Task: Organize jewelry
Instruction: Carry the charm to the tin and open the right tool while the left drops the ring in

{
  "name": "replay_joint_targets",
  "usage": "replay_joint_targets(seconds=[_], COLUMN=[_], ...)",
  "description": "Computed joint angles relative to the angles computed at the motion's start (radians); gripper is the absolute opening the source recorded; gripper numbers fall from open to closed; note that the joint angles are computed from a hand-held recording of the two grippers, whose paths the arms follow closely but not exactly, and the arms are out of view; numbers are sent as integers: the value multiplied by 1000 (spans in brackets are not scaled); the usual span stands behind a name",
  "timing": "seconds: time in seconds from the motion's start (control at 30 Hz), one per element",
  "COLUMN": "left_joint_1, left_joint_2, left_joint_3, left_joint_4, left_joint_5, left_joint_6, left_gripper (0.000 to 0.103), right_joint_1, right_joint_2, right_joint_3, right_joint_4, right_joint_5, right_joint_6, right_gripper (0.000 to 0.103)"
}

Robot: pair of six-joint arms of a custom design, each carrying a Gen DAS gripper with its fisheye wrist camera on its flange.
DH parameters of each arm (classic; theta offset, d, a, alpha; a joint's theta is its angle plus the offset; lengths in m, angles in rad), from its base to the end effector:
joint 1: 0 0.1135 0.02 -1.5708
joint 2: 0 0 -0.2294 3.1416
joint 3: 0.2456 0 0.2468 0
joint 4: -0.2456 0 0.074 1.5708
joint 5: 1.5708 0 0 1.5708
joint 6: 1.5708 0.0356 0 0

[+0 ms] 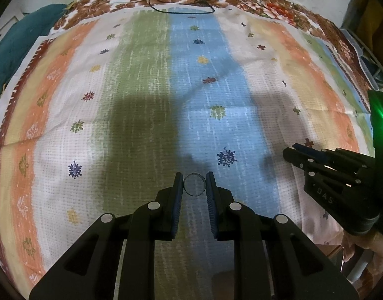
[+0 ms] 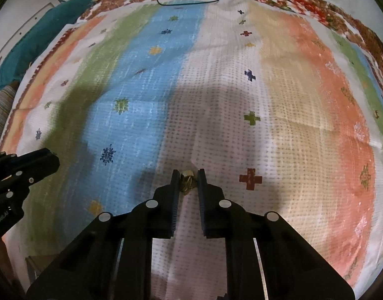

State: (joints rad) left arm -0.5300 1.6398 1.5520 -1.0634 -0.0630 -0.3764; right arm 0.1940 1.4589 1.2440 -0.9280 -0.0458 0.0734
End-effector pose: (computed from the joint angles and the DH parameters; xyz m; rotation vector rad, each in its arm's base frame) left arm 0.2808 -0.1619 0.2811 0.1913 2.7251 -0.1773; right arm 0.2808 0.0568 0.2494 -0.1774 2.7144 0.1405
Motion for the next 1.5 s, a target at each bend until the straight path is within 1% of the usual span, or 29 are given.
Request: replay_joint_targets(seconds=[0.2,0.57,0.73,0.87,0.97,1.17,1.33,1.5], left_joint_1=[-7,-60,-97,-129,-154,-214,-266,-306], left_joint_2=[-15,-63,-83,-100,-120,-169,-212,-240], left_joint_3=[8,46,72,91,94,100,105,101], left_joint_4=[-6,-53,-80,-98,-110,-137,-157,-178], left_joint_5=[2,-6,-23,-43,-56,-88,-112,-133], left_joint_6=[-6,-43,-65,-78,-78,-95,-119,-145], left_gripper=[18,18,18,18,18,18,18,18], right_joint_1=[2,7,-1,16,9,61,160,216], right_joint_2=[-27,-176,-235,-288,-317,-381,-432,-468], right_joint_3=[1,-14,2,15,20,33,40,46], right_joint_4=[-17,-109,-151,-186,-208,-253,-288,-325], right_joint_5=[-5,-1,3,38,22,57,146,175], right_joint_6=[9,36,38,33,39,60,75,90], right_gripper=[13,13,13,13,13,13,13,13])
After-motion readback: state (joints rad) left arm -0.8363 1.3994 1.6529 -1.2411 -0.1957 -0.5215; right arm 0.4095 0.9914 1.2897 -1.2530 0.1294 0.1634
